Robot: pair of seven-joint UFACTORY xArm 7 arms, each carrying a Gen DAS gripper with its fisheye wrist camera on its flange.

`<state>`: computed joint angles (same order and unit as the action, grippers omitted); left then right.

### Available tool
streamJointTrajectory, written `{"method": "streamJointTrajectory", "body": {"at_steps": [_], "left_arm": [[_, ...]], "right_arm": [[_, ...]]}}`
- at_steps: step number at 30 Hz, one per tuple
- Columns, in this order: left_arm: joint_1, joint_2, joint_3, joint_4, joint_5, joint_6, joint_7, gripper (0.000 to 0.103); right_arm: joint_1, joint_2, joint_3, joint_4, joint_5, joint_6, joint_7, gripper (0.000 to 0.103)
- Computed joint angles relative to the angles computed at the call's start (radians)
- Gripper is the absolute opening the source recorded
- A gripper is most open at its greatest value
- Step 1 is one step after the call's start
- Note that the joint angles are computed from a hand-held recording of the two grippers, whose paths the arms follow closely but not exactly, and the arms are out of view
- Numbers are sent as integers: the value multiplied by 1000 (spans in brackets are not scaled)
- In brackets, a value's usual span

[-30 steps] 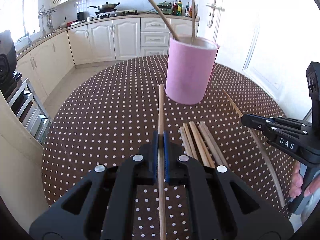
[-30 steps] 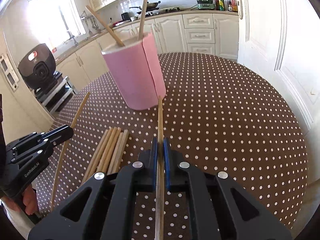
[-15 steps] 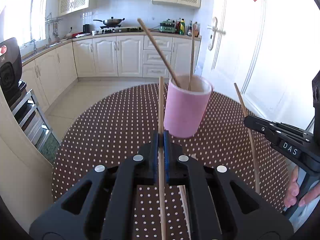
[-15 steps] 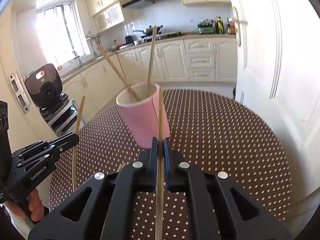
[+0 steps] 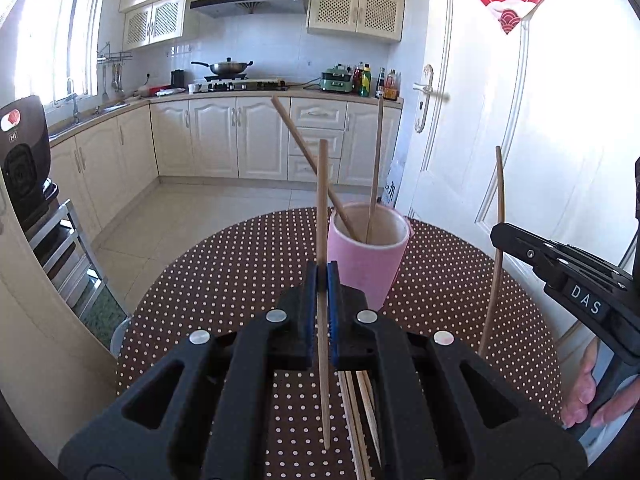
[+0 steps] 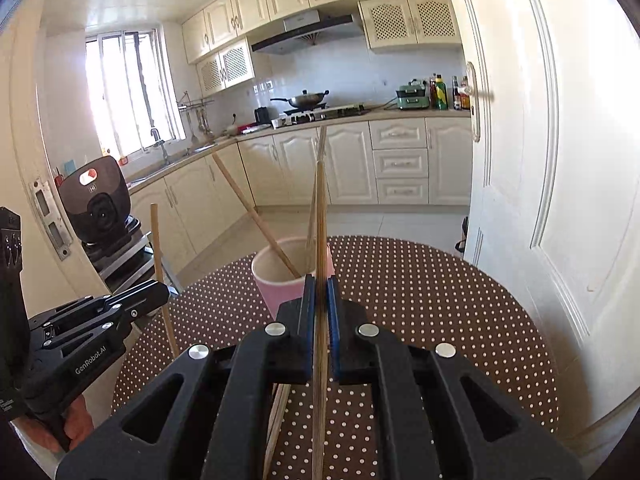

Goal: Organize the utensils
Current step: 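Lift the left tool's chopstick over the pink cup while the right tool carries its chopstick there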

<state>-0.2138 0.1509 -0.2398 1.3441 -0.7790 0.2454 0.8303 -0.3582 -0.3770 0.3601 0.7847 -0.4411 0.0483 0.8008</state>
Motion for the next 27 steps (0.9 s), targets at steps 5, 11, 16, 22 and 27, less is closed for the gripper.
{"method": "streamJointTrajectory", "body": {"at_steps": [5,11,16,22,27], "left_arm": [[-9,-8,-8,3,12,-44,4,6],[-19,-18,-11,5,20,-71,4,6],[-25,-20,-9,23,44,-77,-25,6],[-26,-25,-15,53,47,-76,-30,6],[-38,-19,-13,94,69,-79,-48,6]], "right_arm": [[-47,-4,34,26,-25,-19,19,5],[-104,-7,78,56,-41,-37,33,5],[-149,-9,110,87,-49,-50,35,5],[-205,-6,145,133,-54,-66,27,5],[-245,-14,165,141,-22,-105,15,5]]}}
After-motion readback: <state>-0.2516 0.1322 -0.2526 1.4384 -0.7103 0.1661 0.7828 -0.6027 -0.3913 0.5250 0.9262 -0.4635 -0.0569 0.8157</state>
